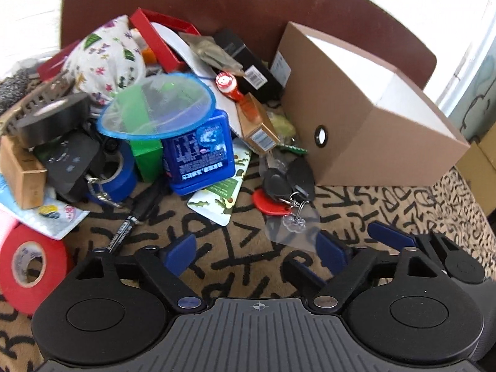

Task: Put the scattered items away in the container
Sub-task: 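Lower the left tool onto the black car keys and close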

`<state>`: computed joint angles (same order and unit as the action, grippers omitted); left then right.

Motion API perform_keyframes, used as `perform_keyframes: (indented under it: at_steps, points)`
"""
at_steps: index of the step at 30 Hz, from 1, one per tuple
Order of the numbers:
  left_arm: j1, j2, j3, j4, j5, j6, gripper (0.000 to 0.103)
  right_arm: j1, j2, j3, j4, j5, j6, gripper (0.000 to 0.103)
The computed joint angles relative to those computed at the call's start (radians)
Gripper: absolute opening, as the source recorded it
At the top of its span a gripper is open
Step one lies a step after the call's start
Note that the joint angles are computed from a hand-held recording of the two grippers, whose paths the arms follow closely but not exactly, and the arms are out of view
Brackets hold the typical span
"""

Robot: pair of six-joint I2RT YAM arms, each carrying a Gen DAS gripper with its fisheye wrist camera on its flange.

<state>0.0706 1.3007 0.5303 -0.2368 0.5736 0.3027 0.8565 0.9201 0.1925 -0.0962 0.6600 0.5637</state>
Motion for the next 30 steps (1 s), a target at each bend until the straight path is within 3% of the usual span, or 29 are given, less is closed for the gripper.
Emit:
perform_keyframes:
  at_steps: [5,9,15,23,24,25,28,30]
  points:
    - [-0.055,0.077,0.044,0.012,-0.017,-0.026,0.07,-0.096,0.035,-0.009,0.081,-0.077,-0.072,0.086]
    - [-0.115,0.094,0.061,0.047,-0.038,-0.048,0.067,-0.165,0.061,-0.01,0.134,-0.132,-0.114,0.072]
    - [-0.191,0.174,0.117,0.088,-0.075,-0.108,0.065,-0.26,0.105,-0.011,0.222,-0.211,-0.194,0.063]
    - [-0.229,0.292,0.195,0.123,-0.1,-0.142,0.063,-0.38,0.205,0.004,0.341,-0.364,-0.254,0.065]
    - [-0.234,0.295,0.2,0.124,-0.106,-0.138,0.06,-0.384,0.215,0.007,0.349,-0.369,-0.259,0.064]
    - [-0.239,0.296,0.2,0.128,-0.115,-0.135,0.049,-0.387,0.225,0.009,0.358,-0.373,-0.263,0.063]
    - [-0.241,0.281,0.19,0.134,-0.125,-0.108,0.041,-0.391,0.209,0.006,0.35,-0.387,-0.274,0.055]
    - [-0.229,0.257,0.187,0.114,-0.117,-0.108,0.035,-0.396,0.156,-0.004,0.314,-0.413,-0.279,0.031]
